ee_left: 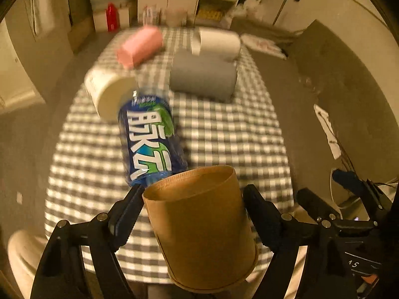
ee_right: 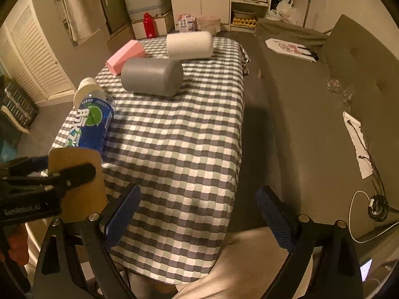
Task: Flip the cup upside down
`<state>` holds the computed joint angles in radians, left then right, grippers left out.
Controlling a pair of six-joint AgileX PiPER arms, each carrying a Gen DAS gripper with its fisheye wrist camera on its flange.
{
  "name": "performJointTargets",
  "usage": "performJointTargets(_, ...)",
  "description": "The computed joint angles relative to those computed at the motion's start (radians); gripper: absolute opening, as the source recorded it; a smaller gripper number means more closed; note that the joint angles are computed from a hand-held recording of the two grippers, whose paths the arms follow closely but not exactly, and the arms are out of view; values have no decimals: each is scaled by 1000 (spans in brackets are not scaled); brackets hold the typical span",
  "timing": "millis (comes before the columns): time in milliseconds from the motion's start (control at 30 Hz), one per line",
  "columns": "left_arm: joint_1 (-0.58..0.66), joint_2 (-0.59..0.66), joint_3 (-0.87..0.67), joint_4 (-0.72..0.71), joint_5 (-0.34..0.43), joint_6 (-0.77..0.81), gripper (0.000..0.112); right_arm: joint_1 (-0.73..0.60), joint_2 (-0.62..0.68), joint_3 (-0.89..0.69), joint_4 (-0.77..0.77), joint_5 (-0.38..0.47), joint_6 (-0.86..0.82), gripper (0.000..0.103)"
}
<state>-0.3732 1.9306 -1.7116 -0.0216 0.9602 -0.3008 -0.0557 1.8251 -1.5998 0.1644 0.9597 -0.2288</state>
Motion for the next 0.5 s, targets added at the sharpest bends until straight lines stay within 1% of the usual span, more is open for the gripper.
performJointTargets(100, -34, -65, 99, 111, -132, -62, 83, 1, -17, 9, -18, -14, 18, 95)
performJointTargets(167, -64, -118, 206, 210, -251, -130, 83, -2, -27, 20, -28, -22, 29, 95)
performJointTargets(233, -89, -145, 291, 288, -345, -188, 83, -5, -35, 30, -41, -27, 41, 95)
performJointTargets(267, -102, -156, 336, 335, -383, -223, 83, -6, -39, 37, -50, -29, 46, 95)
performJointTargets(300, -114, -157, 364, 377, -405, -258, 83, -7, -43, 44, -56, -32, 51, 95)
performJointTargets(367, -136, -181, 445, 479, -490, -347, 82, -9, -51, 55, -66, -38, 56, 95)
performJointTargets(400, -146, -189, 467, 515, -507, -372, 82, -10, -54, 60, -68, -40, 57, 95)
performJointTargets(433, -150, -197, 486, 511, -518, -364, 82, -10, -57, 62, -71, -40, 59, 95)
performJointTargets(467, -150, -201, 498, 468, -524, -319, 82, -11, -60, 66, -72, -41, 59, 95)
performJointTargets(500, -155, -205, 507, 453, -525, -307, 82, -11, -63, 70, -75, -41, 62, 95)
